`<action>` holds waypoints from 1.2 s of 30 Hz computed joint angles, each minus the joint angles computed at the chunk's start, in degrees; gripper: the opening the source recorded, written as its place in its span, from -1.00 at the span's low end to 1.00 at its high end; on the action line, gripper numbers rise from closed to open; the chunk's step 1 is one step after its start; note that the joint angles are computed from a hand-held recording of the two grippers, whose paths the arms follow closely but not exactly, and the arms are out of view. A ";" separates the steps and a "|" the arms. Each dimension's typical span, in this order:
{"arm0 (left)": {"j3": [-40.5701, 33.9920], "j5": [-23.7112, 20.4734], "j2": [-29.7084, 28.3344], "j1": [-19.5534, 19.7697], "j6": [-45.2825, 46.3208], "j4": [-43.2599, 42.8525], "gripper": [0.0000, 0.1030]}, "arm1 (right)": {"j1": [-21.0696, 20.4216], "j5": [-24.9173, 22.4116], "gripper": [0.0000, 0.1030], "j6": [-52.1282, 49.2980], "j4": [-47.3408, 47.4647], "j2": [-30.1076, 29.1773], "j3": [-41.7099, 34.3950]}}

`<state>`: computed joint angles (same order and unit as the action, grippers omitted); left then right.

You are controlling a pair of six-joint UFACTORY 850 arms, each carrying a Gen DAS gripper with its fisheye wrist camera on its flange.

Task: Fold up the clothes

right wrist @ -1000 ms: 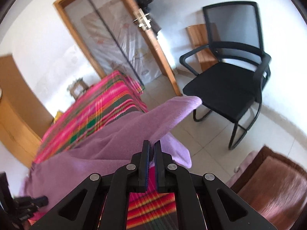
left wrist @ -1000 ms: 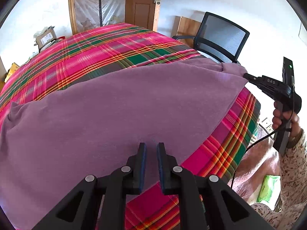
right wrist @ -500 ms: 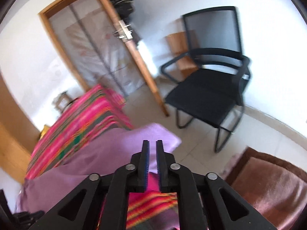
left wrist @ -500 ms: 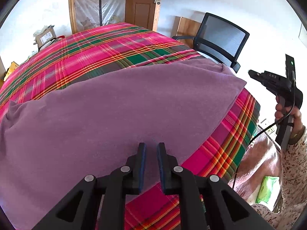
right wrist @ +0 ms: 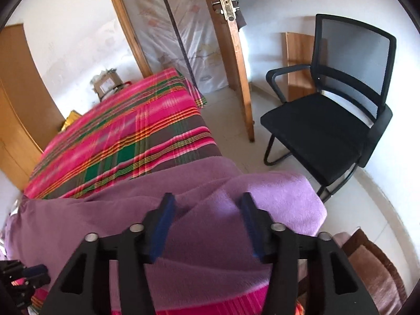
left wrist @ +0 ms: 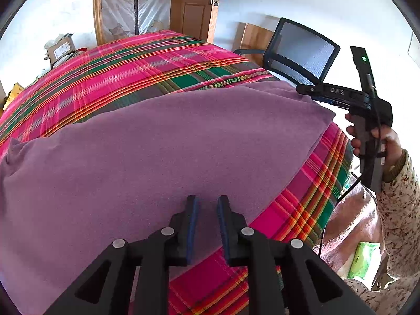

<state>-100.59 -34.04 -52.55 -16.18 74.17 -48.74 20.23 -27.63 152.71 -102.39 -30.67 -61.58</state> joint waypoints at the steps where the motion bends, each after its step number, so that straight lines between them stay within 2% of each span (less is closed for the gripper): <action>1: -0.03 -0.04 0.00 -0.03 -0.10 0.05 -0.66 | -0.02 -0.26 0.07 -2.89 3.00 -0.47 -0.85; 3: 0.02 -0.11 0.04 -0.01 0.00 -0.05 -0.66 | -0.20 -0.41 0.07 -6.42 7.18 -1.09 -1.84; 5: 0.04 -0.16 0.05 0.01 0.14 -0.21 -0.66 | -0.41 -0.35 0.04 -4.25 5.81 -1.01 -1.47; 7: -0.17 -0.34 -0.09 0.00 -0.05 -0.21 -0.66 | -0.47 -0.77 -0.40 -3.24 5.21 -0.67 -0.84; 8: -0.28 -0.42 -0.15 0.00 -0.16 -0.20 -0.66 | -0.48 -1.04 -0.51 -3.02 5.15 -0.49 -0.53; 9: -0.35 -0.42 -0.19 -0.02 -0.25 -0.15 -0.66 | -0.49 -1.31 -0.74 -2.80 5.08 -0.30 -0.22; 10: -0.40 -0.42 -0.21 -0.04 -0.34 -0.10 -0.66 | -0.62 -1.04 -0.88 -0.31 2.61 0.11 0.48; 14: -0.42 -0.23 -0.22 -0.17 -0.64 -0.04 -0.66 | -0.16 -3.03 -0.92 3.61 -2.24 0.82 1.50; 21: -0.13 0.33 0.18 -0.07 -0.29 -1.67 -0.66 | 1.10 -11.35 -0.93 9.63 -6.43 3.14 3.57; 23: 0.19 0.39 0.51 0.05 1.13 -3.69 -0.66 | 0.96 -12.39 -0.93 10.40 -7.18 3.88 3.93; 26: -0.81 -0.05 -0.18 -0.10 -0.98 -2.37 -0.66 | -0.22 -9.79 -0.93 7.42 -5.65 2.89 2.23; 30: -1.02 0.01 -0.40 -0.37 -2.25 -0.86 -0.66 | -1.76 -5.16 -0.92 0.50 1.62 -0.23 -1.04; 31: -0.95 -0.01 -0.34 -0.40 -2.24 -0.75 -0.66 | -1.96 -4.57 -0.87 -0.04 2.87 -0.72 -1.38; 33: -0.96 -0.22 -0.35 -0.34 -2.13 -0.66 -0.66 | -2.22 -4.18 -0.77 1.24 3.83 -1.01 -1.12; 34: -1.02 -0.35 -0.41 -0.33 -2.16 -0.54 -0.66 | -2.30 -4.57 -0.65 3.66 3.25 -0.59 -0.26; 36: -0.95 -0.27 -0.43 -0.34 -2.10 -0.53 -0.66 | -2.48 -5.55 -0.58 8.70 2.12 0.47 1.71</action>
<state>-101.54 -34.31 -52.98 -16.52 72.07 -49.26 17.75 -33.18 161.42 -100.27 -30.21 -59.88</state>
